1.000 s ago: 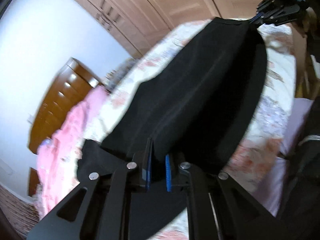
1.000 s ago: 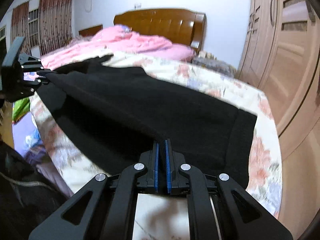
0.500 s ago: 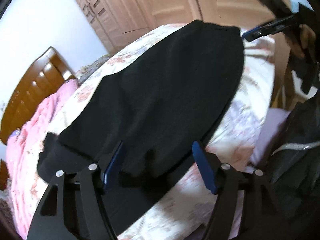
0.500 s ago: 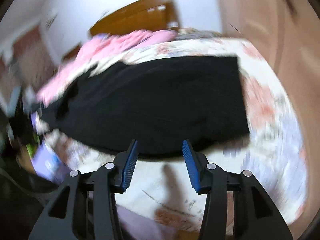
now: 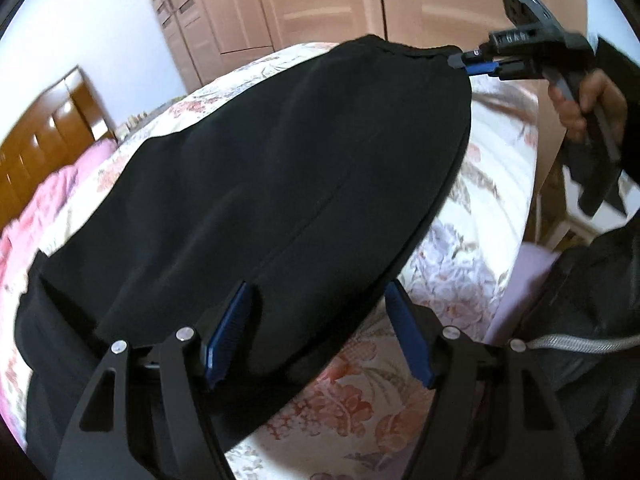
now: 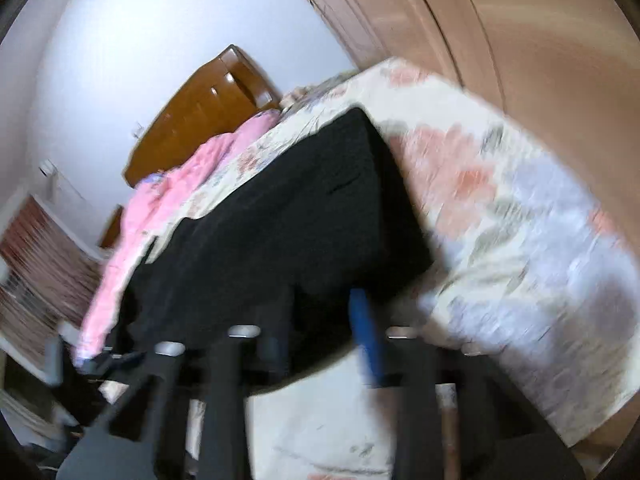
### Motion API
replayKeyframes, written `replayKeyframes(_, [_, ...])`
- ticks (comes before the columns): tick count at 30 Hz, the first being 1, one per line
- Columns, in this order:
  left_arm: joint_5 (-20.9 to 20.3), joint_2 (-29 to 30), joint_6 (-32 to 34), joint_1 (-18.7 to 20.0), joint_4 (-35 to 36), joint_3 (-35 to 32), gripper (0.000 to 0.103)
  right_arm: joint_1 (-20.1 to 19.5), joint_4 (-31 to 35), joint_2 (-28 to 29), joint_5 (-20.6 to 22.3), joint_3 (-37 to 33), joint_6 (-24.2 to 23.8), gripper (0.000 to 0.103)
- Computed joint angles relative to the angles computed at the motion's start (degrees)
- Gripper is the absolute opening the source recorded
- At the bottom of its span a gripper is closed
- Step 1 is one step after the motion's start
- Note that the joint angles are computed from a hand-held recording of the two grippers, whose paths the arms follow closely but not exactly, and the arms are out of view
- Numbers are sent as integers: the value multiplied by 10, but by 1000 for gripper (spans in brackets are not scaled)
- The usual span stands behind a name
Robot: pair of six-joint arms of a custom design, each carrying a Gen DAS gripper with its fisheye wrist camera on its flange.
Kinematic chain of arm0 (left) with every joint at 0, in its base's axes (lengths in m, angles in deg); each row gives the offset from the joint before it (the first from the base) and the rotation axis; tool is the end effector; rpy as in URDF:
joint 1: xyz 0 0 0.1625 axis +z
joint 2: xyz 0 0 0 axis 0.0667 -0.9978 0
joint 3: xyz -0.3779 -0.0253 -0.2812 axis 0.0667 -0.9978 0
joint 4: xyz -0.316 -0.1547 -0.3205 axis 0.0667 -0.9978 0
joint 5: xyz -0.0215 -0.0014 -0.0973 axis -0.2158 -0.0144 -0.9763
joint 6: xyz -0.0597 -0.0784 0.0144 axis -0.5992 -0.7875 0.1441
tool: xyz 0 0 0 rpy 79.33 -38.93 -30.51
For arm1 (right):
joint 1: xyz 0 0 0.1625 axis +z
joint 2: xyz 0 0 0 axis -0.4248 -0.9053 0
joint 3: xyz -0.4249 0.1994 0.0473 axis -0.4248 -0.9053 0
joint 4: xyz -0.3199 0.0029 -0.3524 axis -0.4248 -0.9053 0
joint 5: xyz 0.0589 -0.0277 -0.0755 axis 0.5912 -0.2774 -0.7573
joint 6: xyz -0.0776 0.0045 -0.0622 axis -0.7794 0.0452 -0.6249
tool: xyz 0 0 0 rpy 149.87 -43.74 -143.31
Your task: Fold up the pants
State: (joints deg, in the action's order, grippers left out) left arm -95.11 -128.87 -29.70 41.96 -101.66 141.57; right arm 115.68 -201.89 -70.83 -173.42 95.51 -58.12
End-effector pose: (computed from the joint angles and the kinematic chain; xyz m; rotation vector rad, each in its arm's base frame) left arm -0.1003 -0.3795 0.1911 1.2546 2.1944 -0.4293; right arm 0.1190 -0.3651 0.1844 0.1397 -2.6824 1.1278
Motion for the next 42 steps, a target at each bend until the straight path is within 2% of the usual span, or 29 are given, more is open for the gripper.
replayKeyframes(2, [-2, -1, -11, 1, 3, -3, 69, 28, -37, 6, -21, 0, -35, 21])
replayKeyframes(3, [-5, -1, -20, 0, 7, -3, 69, 57, -52, 16, -55, -8, -50, 20])
replayKeyframes(5, [-11, -2, -27, 3, 10, -6, 70, 74, -44, 22, -93, -19, -53, 19])
replayKeyframes(8, [-23, -2, -33, 7, 22, -10, 76, 42, 5, 33, -133, -19, -6, 19])
replayKeyframes(10, [-27, -1, -37, 8, 36, -14, 81, 23, -10, 29, -109, -5, -1, 22])
replayKeyframes(11, [-29, -3, -37, 7, 41, -15, 83, 29, 7, 23, -121, -8, 5, 28])
replayKeyframes(13, [-29, -4, -34, 6, 46, -15, 86, 55, 26, 18, -177, -17, 17, 72])
replayKeyframes(14, [-27, -5, -33, 3, 47, -15, 86, 80, 21, 23, -229, -24, 24, 74])
replayKeyframes(16, [-28, -9, -33, 4, 42, -15, 86, 141, -48, 45, -312, -36, -17, 74])
replayKeyframes(17, [-32, -13, -35, 5, 37, -16, 86, 154, -63, 52, -327, -44, -37, 74])
replayKeyframes(19, [-49, -20, -50, 15, 17, -21, 91, 188, -59, 68, -330, -66, -75, 79])
replayKeyframes(21, [-57, -21, -72, 21, -6, -25, 96, 207, -18, 99, -313, -98, -104, 88])
replayKeyframes(23, [-56, -26, -105, 26, -1, -33, 99, 221, 37, 142, -313, -138, -130, 88])
replayKeyframes(26, [-25, -42, -155, 21, 22, -40, 101, 231, 83, 219, -319, -199, -191, 88])
replayKeyframes(28, [5, -66, -170, 16, 31, -36, 101, 221, 128, 238, -326, -222, -192, 88])
replayKeyframes(30, [37, -87, -176, 21, 43, -38, 101, 203, 185, 244, -341, -234, -171, 89])
replayKeyframes(32, [81, -85, -180, 32, 57, -53, 101, 187, 212, 219, -306, -221, -119, 91])
replayKeyframes(33, [114, -76, -185, 43, 69, -70, 101, 180, 227, 209, -298, -220, -101, 91])
replayKeyframes(37, [178, -17, -201, 88, 61, -141, 101, 195, 204, 216, -345, -218, -112, 91])
replayKeyframes(39, [241, 26, -277, 103, 139, -190, 101, 200, 190, 225, -355, -217, -119, 91])
replayKeyframes(42, [264, 73, -346, 129, 231, -241, 101, 198, 191, 221, -347, -214, -99, 92])
